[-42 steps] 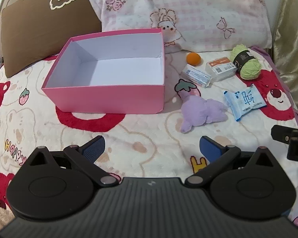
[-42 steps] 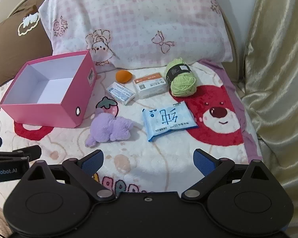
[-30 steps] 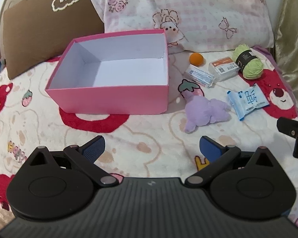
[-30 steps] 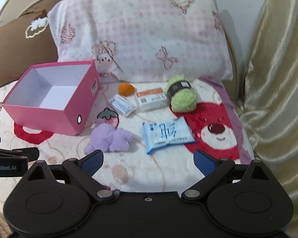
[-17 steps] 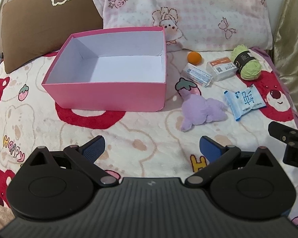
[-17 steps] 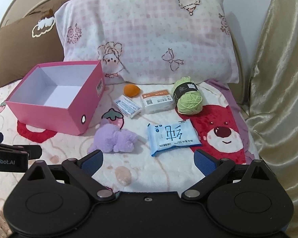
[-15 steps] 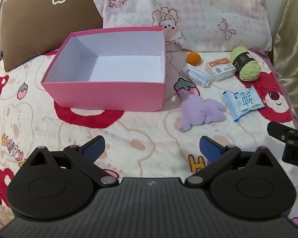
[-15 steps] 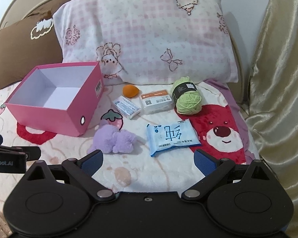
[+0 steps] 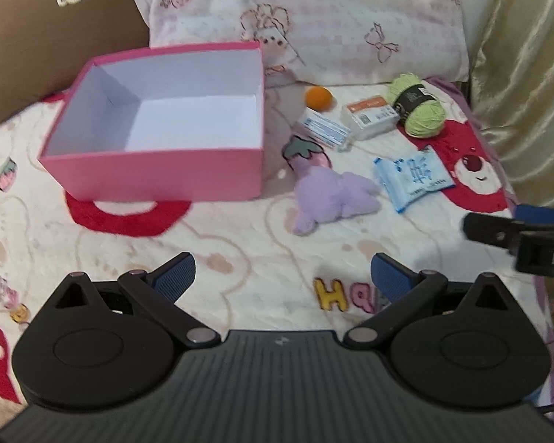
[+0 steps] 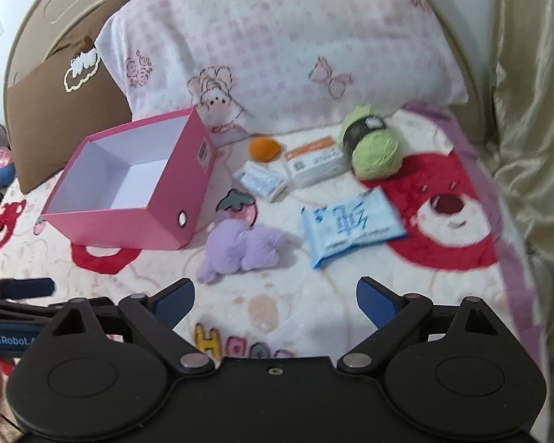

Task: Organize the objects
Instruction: 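Move the left tool toward the purple plush toy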

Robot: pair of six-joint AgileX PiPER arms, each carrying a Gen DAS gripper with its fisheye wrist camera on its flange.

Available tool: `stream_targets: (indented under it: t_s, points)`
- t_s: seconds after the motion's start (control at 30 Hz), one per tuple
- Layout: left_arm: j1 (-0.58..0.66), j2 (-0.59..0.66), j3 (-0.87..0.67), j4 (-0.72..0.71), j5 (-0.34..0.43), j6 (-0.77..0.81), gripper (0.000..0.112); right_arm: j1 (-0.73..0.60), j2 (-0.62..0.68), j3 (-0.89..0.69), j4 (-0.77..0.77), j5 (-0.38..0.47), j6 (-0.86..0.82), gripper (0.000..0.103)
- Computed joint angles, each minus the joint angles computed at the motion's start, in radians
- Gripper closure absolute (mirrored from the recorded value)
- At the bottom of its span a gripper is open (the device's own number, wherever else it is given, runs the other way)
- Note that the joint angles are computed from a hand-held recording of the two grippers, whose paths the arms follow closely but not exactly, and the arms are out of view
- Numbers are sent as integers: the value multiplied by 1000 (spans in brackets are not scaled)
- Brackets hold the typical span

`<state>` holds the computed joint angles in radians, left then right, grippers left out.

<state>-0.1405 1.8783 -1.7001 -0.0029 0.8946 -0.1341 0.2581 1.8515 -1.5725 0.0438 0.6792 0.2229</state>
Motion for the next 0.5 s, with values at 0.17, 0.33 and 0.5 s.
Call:
stream_targets:
  t_s: [0.17, 0.33, 0.5]
  points:
    - [6, 25, -95, 37, 63, 10, 10, -14, 2, -72, -3, 57, -55, 8]
    - [19, 56, -216, 2, 150, 79, 10, -9, 32, -182, -17, 159, -115, 8]
    - [29, 113, -372, -13, 252, 109, 12, -2, 44, -242, -1, 221, -184, 8]
